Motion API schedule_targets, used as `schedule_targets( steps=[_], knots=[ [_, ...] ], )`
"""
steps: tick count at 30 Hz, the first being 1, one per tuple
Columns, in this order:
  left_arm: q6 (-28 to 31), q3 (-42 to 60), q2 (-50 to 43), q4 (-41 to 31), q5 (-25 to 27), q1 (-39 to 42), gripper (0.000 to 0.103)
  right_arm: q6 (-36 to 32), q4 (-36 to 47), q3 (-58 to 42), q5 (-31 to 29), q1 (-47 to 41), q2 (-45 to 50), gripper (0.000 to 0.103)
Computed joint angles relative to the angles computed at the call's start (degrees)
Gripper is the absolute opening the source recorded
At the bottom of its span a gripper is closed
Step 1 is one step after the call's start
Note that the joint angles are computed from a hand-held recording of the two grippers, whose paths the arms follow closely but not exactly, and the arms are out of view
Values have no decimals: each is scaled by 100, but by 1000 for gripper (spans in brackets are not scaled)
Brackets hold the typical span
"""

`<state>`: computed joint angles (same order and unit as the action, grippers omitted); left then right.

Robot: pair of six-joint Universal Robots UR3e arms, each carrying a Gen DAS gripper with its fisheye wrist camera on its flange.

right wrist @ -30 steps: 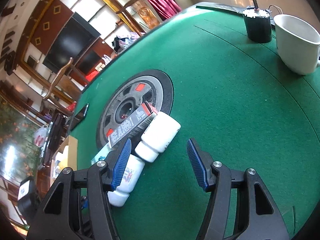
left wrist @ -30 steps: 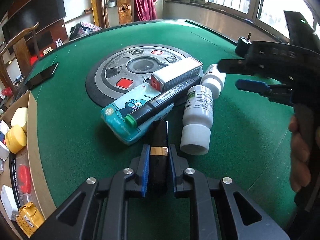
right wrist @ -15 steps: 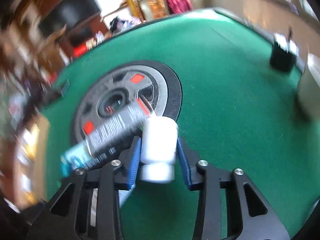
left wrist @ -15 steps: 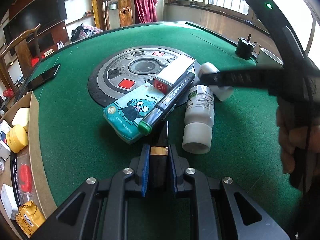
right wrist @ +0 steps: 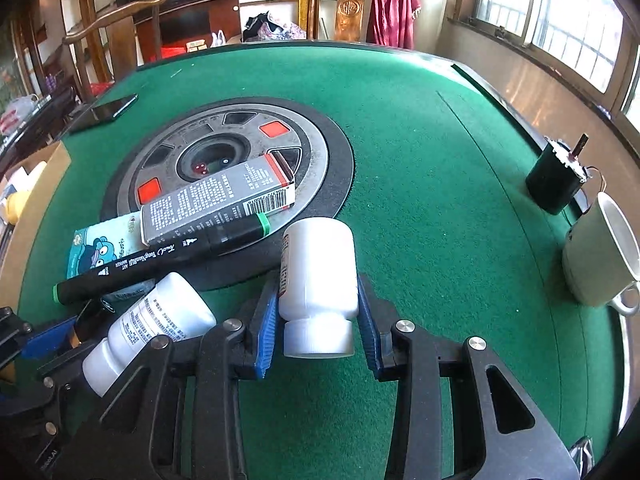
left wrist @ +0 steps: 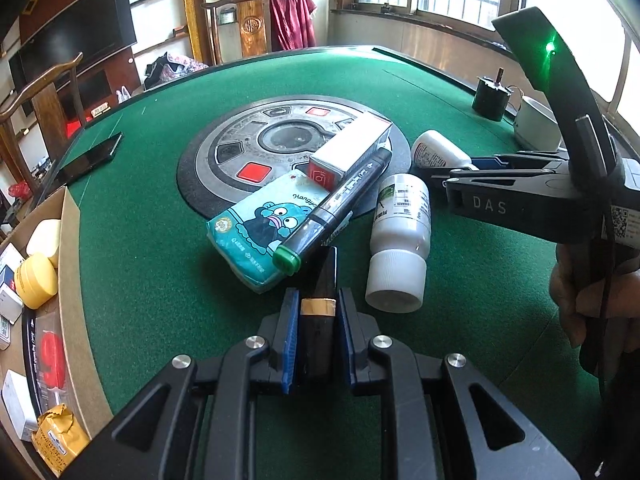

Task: Organize objects
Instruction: 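Grasp the white pill bottle with the right tool, then lift and carry the black tube and white pill bottle toward the tray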

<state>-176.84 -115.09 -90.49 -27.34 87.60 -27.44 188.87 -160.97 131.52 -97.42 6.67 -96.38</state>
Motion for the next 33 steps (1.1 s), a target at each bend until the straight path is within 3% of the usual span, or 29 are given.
schedule_targets(
  steps=[9, 12, 17, 22, 25, 33],
  knots=[
    [13, -71, -147, 405, 259, -166, 21, 220, -669, 363, 433, -303, -14, 36],
    [-27, -44, -172, 408, 289, -187, 20, 245, -496, 358, 696, -493, -120, 36],
    [-92, -60, -89, 285, 254, -153, 16, 362, -149, 192, 577, -350, -204, 34],
    [-140, -132, 13, 238, 44, 16, 17, 526, -497, 234, 156, -52, -278, 35],
    [-173, -220, 156, 329, -75, 108, 17, 468, -629, 400, 585, -292, -485, 35],
    [-195, -468, 571, 443, -421, 475, 17, 419, -859, 511, 963, -295, -606, 35]
  ],
)
